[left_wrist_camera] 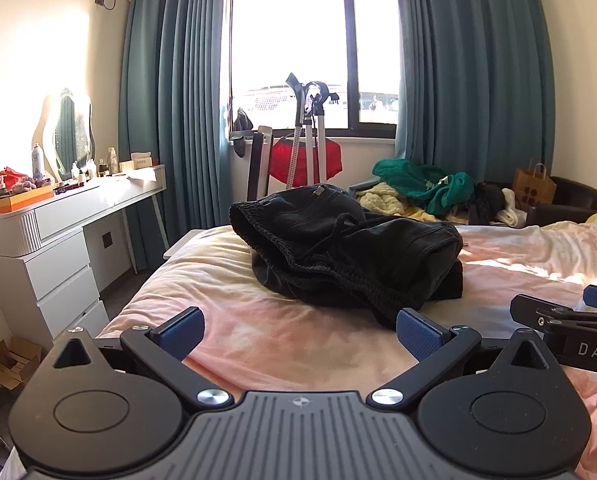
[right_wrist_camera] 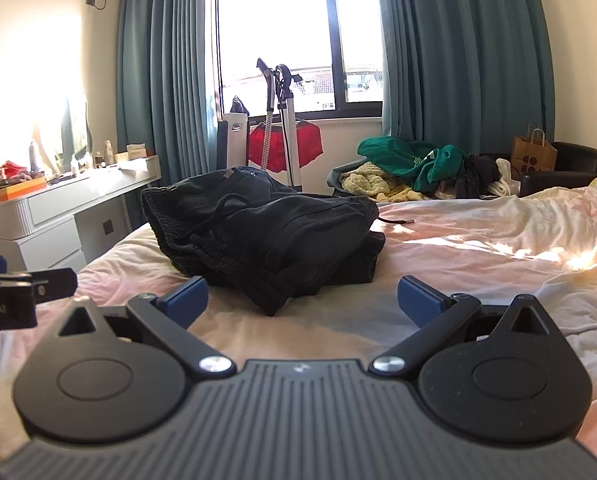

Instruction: Fold clothes

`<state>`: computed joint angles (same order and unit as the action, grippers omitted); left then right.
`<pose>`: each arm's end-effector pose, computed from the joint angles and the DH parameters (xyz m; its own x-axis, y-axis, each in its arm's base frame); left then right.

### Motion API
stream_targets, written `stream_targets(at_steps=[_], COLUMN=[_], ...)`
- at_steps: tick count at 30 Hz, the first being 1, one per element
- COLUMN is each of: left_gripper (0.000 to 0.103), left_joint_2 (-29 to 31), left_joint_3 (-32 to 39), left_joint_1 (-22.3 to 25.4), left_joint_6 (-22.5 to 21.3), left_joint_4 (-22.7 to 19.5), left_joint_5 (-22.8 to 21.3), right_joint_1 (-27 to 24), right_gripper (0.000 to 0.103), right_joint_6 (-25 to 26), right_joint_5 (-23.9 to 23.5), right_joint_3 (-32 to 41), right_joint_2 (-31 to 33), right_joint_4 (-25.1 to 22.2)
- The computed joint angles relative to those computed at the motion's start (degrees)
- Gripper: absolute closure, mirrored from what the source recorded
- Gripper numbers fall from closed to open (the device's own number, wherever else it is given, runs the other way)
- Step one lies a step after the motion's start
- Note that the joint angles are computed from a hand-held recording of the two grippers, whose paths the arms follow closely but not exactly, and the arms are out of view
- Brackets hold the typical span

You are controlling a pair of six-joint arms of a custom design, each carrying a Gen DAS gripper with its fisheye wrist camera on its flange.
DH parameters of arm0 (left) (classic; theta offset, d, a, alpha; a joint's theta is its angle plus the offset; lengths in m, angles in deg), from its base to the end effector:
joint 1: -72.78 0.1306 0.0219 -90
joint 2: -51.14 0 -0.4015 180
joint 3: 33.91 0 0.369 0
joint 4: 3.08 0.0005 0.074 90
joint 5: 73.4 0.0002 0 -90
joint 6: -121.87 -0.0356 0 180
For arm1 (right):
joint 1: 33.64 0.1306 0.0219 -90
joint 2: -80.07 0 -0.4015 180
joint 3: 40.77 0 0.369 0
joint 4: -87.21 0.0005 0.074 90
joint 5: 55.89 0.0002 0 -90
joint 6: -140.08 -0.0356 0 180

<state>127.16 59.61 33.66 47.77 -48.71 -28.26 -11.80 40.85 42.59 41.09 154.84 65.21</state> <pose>0.2981 -0.2107 0.5842 -0.3421 0.0279 -0.9393 -0.1342 0.9879 0.0782 0.3624 0.1390 0.5353 -0.2735 0.0613 -0.9599 -0.1943 0.9739 0.1175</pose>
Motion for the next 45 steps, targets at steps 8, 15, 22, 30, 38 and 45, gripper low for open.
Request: stream_targets(at_steps=[8,15,22,30,38,45], left_gripper=[0.000,0.000,0.000,0.000,0.000,0.000], left_joint_2=[-1.92,-3.42,-2.37,-1.13,-1.37,-1.43], left_joint_3=[-0.84,-0.30,-1.49,-2.03,-4.10,-5.39], left_joint_1=[3.00,3.81,4.01,3.21,2.93,2.98], left_joint_6=[4.22,3.91,3.20,1.64,-0.95,-1.32], left_joint_4=[0.22,-1.64,1.19,2.61,7.23,8.97], left_joint_5=[0.99,1.86,3.55,3.16,3.48,3.99], right_joint_1=[2.69,3.74,4.13,3.31,1.34,1.31], right_gripper=[0.000,0.000,0.000,0.000,0.000,0.000], right_joint_6=[0.16,4.43,0.94,2.58,-0.92,-1.57], right_joint_5=[4.48,5.01,5.65,6.80,3.65,2.19], right_joint_3=[7.55,6.77,1.68,-0.06,-0.98,-1.30], right_joint_2=[2.57,2.68,0.39,-0.28,-1.05,-1.49], right_joint_4=[-7.06,-5.49,-1.81,-0.80,0.52,1.06])
